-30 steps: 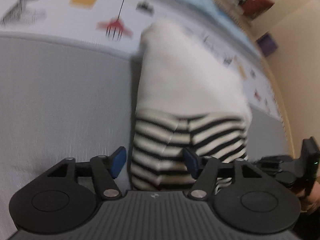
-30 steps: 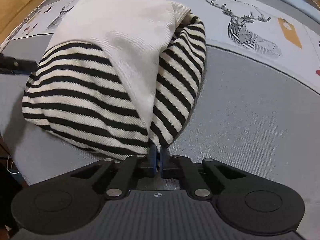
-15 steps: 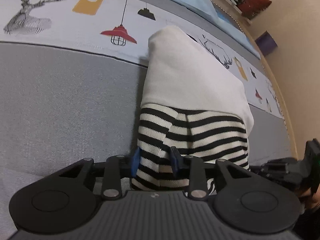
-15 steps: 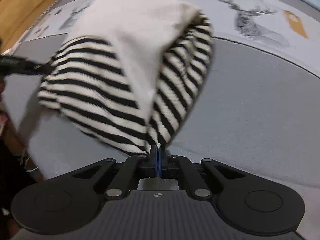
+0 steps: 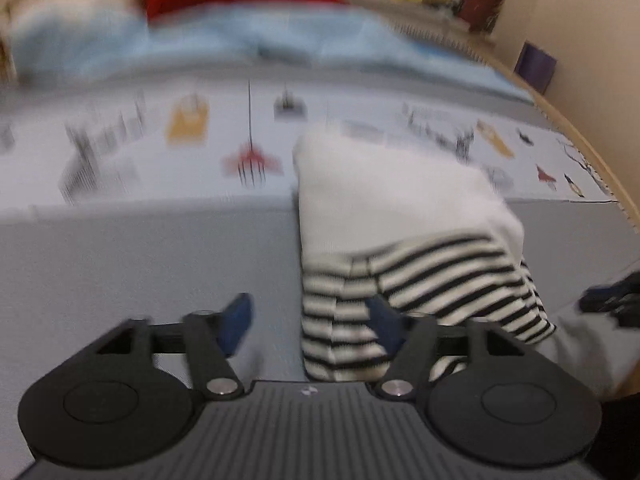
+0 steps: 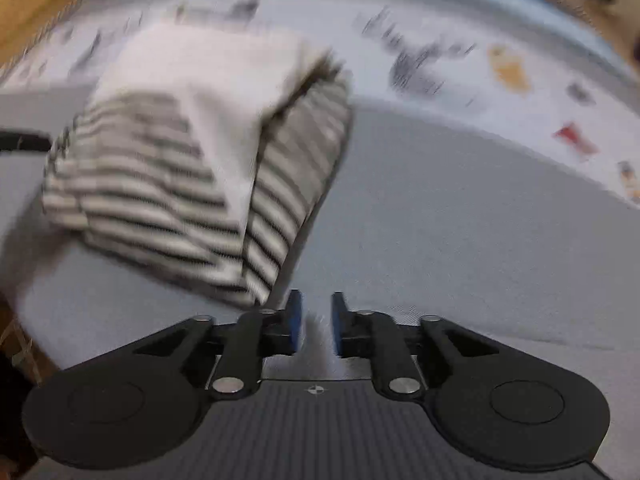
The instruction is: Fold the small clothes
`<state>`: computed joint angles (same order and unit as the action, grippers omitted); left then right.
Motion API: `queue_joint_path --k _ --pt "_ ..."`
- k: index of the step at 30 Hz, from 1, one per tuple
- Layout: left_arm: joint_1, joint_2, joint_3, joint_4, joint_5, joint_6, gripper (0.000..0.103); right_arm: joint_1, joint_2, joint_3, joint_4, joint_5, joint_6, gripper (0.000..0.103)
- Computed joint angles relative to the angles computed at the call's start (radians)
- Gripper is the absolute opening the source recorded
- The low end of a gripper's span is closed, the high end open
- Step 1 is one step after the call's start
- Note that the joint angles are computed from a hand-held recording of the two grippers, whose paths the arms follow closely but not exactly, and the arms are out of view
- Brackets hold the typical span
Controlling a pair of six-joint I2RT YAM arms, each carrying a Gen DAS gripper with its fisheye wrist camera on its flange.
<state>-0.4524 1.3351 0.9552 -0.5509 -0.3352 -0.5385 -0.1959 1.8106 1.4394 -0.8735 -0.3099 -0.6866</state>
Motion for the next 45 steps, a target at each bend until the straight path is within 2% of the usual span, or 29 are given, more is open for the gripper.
queue_joint_path --k 1,3,4,6,10,14,20,25,32,35,45 --pt "-0.043 -0.020 0.008 -0.018 -0.066 -0.019 0.086 -0.017 -0.055 -0.040 0.038 -0.031 0.025 0.029" --pt "-0.124 -0.057 0.025 -0.061 -0.153 -0.089 0.088 -0.056 -0.167 -0.124 0.109 -0.097 0.077 0.046" --pt "-0.165 -0.074 0.033 -0.084 -0.190 -0.135 0.089 -0.075 -0.223 -0.166 0.142 -0.123 0.108 0.051" --pt "-0.248 -0.096 0.052 -0.138 -0.250 -0.244 0.103 -0.108 -0.334 -0.243 0.202 -0.173 0.182 0.058" --pt "-0.396 -0.096 0.103 -0.255 -0.345 -0.424 0.103 -0.173 -0.506 -0.346 0.245 -0.309 0.303 0.072" --pt "-0.514 -0.045 0.155 -0.378 -0.411 -0.573 0.103 -0.191 -0.667 -0.456 0.239 -0.331 0.342 0.077" --pt "-0.630 0.019 0.174 -0.515 -0.432 -0.781 0.103 -0.149 -0.825 -0.529 0.145 -0.298 0.260 0.081" --pt "-0.682 0.046 0.139 -0.572 -0.383 -0.979 0.103 -0.120 -0.873 -0.538 0.077 -0.251 0.250 0.081" --pt "-0.765 0.108 0.237 -0.711 -0.439 -1.089 0.103 -0.132 -0.916 -0.540 0.010 -0.246 0.241 0.085" --pt "-0.788 0.119 0.246 -0.718 -0.441 -1.097 0.103 -0.136 -0.924 -0.541 0.006 -0.250 0.228 0.086" --pt "-0.790 0.116 0.241 -0.673 -0.467 -1.023 0.103 -0.096 -0.922 -0.563 0.008 -0.216 0.206 0.087"
